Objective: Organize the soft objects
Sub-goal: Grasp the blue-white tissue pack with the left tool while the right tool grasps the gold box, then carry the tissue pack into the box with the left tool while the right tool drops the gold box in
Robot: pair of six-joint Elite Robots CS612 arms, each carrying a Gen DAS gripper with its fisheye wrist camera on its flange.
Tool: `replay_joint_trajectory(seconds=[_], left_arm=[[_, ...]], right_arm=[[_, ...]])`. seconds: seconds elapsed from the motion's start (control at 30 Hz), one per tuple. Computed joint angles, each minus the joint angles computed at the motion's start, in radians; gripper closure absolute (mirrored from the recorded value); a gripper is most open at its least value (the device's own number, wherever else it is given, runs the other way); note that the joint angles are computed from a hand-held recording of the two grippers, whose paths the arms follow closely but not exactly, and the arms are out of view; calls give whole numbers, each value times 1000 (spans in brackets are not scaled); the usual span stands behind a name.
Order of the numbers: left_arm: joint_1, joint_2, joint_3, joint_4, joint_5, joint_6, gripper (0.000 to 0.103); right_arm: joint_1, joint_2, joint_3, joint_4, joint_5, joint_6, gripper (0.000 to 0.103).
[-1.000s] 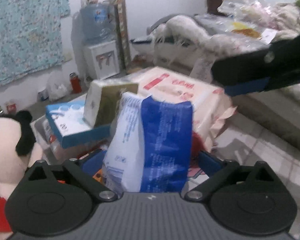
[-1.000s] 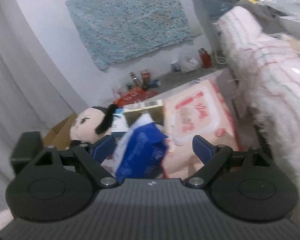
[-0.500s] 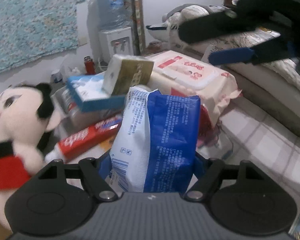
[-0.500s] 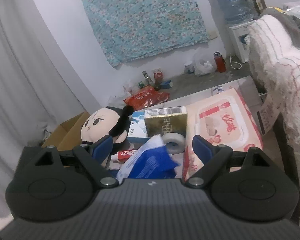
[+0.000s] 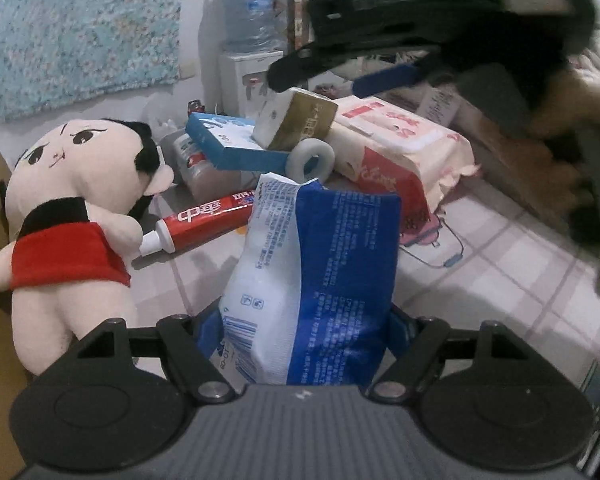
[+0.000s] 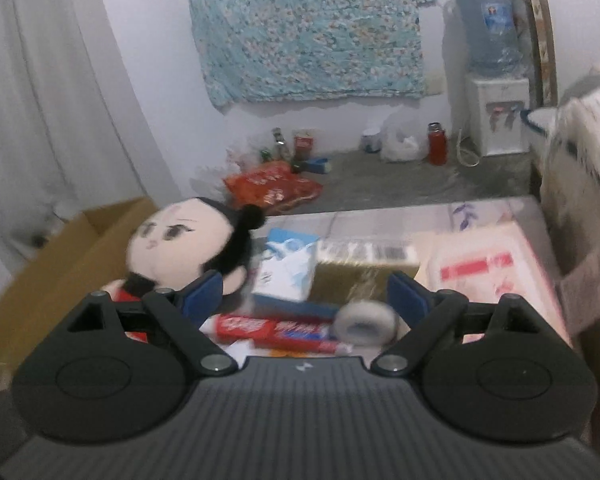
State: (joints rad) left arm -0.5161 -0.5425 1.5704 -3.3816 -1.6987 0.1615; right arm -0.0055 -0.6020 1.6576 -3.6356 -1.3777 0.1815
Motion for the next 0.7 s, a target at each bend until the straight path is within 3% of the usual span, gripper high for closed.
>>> replay_joint_trajectory(seconds=[0.07,0.13,0.37,0.5,0.53,0.57,0.7], left_arm=[[-2,0,4,-8,3,7,25],[1,0,-2,7,-10,0,25],[3,2,-12,30,-25,-17,25],[6,3,-12,27,-37,-30,25],[6,4,-13,26,-37,-32,25],[5,4,-13,22,-35,-35,25],[5,8,-16,17,-34,-40,29]], right_arm=[[-5,6,-18,33,-12,4,9],[-15,14,-32,55,-7,63,8],[-46,64,-85,59,124,163,9],[-39,84,-110,58,83,158,9],[-39,87,-115,57,86,165,16],[-38,90,-118,51,82,166,33],[-43,96,-116,25,86,185,37]])
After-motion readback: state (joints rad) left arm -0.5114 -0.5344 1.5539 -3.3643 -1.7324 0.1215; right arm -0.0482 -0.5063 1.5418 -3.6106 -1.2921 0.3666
